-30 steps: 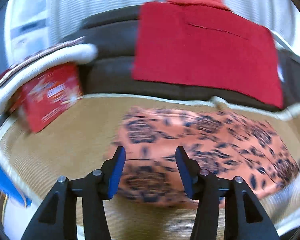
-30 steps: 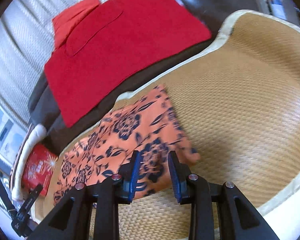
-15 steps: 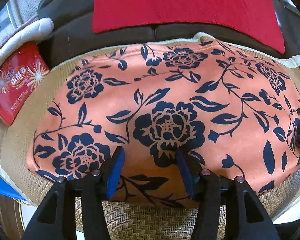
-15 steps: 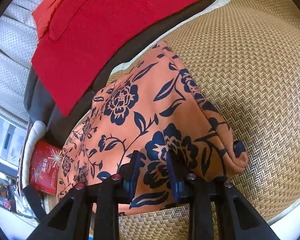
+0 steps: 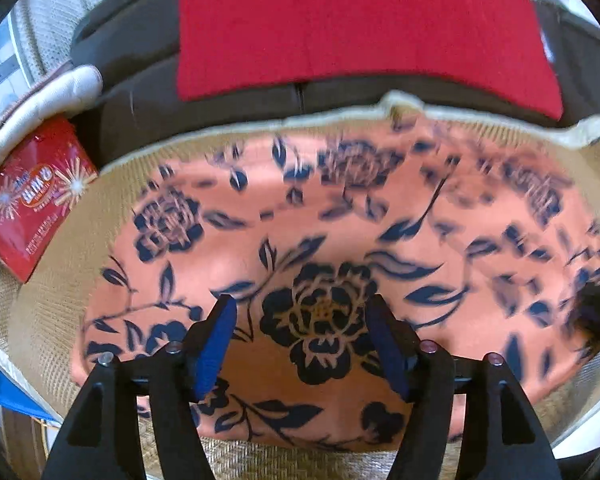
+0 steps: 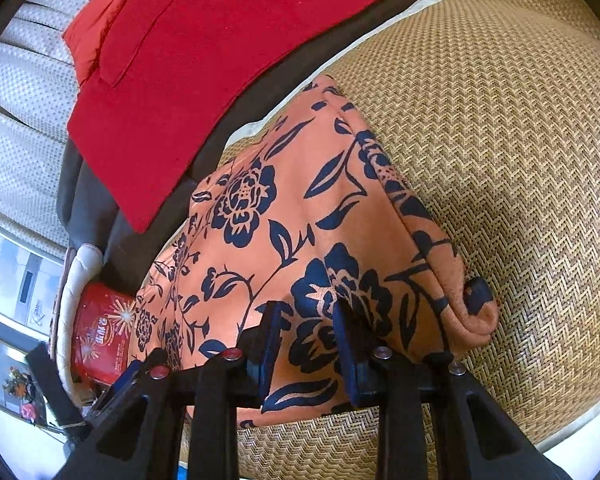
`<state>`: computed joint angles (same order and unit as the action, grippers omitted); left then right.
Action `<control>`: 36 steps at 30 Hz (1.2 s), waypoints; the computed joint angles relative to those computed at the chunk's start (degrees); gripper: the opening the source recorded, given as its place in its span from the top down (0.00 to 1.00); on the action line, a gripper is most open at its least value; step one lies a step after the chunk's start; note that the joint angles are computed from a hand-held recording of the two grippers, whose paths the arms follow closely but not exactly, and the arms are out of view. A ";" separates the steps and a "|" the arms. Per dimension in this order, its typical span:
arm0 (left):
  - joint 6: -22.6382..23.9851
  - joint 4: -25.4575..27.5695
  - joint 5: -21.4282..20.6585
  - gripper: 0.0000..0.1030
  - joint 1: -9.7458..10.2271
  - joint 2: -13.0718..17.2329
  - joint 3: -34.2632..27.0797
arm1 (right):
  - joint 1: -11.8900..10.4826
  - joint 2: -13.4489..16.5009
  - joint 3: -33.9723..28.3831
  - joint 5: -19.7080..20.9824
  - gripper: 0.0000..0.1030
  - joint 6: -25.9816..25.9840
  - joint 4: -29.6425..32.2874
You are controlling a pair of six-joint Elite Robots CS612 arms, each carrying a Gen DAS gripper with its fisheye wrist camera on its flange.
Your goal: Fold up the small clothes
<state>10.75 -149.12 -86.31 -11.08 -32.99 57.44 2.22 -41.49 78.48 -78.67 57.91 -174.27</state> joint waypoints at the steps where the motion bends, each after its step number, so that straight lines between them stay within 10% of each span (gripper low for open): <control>1: -0.12 3.06 -0.13 0.34 0.09 0.72 -1.29 | 0.05 -0.11 0.02 -0.31 0.70 -0.42 0.40; 12: -8.97 -0.22 -4.05 0.32 3.12 1.60 -3.69 | 2.98 -0.09 -2.88 -11.36 0.68 -8.10 -4.01; 18: -9.47 3.47 -5.11 0.32 4.88 2.60 -5.95 | 2.75 3.02 -8.83 -3.81 0.67 -5.55 8.27; 28: -24.35 -3.93 -12.39 0.32 10.33 -3.36 4.34 | 4.87 5.03 -12.51 -4.22 0.68 -12.77 -0.17; 36: -28.20 -2.59 -20.91 0.49 11.41 -3.62 6.42 | 5.44 7.66 -17.72 0.34 0.69 -13.02 9.84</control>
<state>-17.45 -151.72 -107.22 0.34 -36.61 63.86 7.66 -33.83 60.77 -78.33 44.88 -164.43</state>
